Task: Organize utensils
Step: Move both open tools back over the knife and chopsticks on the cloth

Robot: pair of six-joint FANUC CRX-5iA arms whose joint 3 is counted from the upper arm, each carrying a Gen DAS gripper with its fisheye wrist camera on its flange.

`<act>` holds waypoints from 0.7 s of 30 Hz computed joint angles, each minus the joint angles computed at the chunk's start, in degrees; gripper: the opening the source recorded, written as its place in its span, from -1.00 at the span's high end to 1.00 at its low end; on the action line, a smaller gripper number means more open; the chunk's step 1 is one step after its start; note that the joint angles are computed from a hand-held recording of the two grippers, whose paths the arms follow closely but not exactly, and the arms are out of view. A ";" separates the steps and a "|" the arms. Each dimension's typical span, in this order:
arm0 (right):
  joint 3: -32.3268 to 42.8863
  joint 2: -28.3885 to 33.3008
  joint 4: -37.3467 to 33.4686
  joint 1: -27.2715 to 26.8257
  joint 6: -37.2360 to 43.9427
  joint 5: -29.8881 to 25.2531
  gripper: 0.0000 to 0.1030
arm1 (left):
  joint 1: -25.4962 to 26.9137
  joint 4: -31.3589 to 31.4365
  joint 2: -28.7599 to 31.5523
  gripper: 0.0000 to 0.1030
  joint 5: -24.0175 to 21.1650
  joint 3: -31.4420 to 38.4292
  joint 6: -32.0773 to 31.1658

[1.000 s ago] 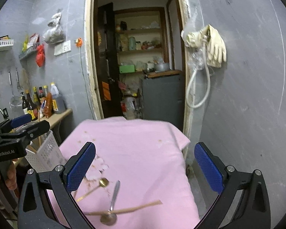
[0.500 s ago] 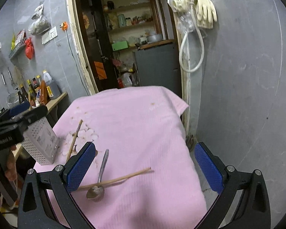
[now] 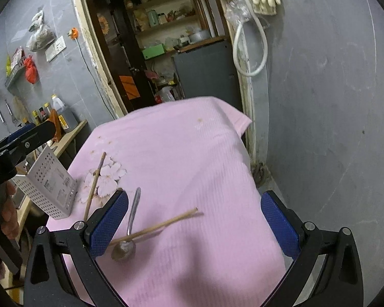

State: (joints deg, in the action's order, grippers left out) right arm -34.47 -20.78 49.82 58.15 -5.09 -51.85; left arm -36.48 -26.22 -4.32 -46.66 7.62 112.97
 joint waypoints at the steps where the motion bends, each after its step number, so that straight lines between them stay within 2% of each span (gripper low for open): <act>1: -0.20 -0.10 -0.57 0.01 -0.18 0.15 -0.97 | 0.10 0.72 0.20 -0.98 0.25 -0.20 -0.52; 10: -1.38 0.98 -2.50 -0.21 -0.39 1.82 -0.97 | 0.82 4.13 2.31 -0.98 2.75 -2.93 -0.76; 12: -1.36 1.67 -2.88 -0.42 0.19 2.69 -0.91 | 1.63 5.69 2.70 -0.98 3.18 -4.05 -0.81; 19: -0.89 3.91 -7.31 -2.26 3.72 7.05 -0.38 | 5.47 13.99 3.73 -0.93 4.78 -8.21 -4.39; 21: -0.86 4.29 -8.94 -2.91 5.05 8.45 -0.28 | 6.88 18.53 3.91 -0.73 5.77 -9.85 -7.46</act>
